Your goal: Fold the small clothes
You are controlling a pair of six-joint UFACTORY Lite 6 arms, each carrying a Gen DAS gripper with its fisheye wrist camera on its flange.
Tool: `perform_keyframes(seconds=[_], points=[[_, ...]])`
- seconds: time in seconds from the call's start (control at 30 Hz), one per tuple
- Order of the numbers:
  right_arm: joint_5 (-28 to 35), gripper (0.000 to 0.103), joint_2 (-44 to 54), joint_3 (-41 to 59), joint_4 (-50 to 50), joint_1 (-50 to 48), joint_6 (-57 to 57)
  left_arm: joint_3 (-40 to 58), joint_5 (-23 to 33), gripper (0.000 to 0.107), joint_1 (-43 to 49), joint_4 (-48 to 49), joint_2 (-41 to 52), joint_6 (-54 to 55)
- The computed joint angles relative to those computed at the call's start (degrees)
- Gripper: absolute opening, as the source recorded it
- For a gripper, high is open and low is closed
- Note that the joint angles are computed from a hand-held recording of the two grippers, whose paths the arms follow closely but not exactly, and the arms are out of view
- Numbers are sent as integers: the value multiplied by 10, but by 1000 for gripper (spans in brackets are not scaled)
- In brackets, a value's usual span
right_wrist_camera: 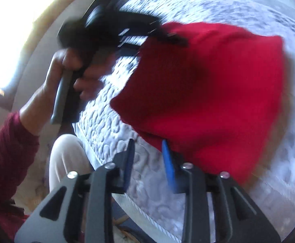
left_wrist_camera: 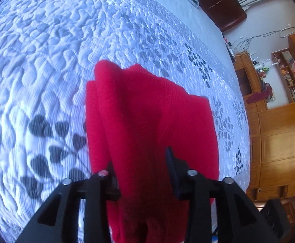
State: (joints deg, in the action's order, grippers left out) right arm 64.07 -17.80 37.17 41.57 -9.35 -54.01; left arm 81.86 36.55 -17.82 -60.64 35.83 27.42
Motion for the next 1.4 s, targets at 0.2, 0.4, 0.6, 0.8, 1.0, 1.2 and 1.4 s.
perform_keyframes(seconds=[0.2, 0.4, 0.6, 0.8, 1.0, 1.2, 1.4], points=[[30, 38, 28, -8, -80, -200, -23, -166, -15, 51, -22, -30, -126, 48], [12, 47, 138, 19, -59, -210, 4, -249, -30, 50, -59, -30, -188, 48], [21, 17, 222, 60, -29, -180, 35, -255, -50, 21, -95, 29, -195, -8], [117, 13, 183, 119, -54, -235, 5, -266, -52, 13, -101, 80, -231, -33], [13, 13, 205, 72, -106, -190, 15, -297, -85, 13, -118, 46, -207, 15], [42, 27, 202, 114, -114, -172, 26, -277, -57, 40, -111, 176, -246, -83], [74, 36, 248, 246, -97, -174, 41, -145, -38, 47, -45, 324, -216, -185]])
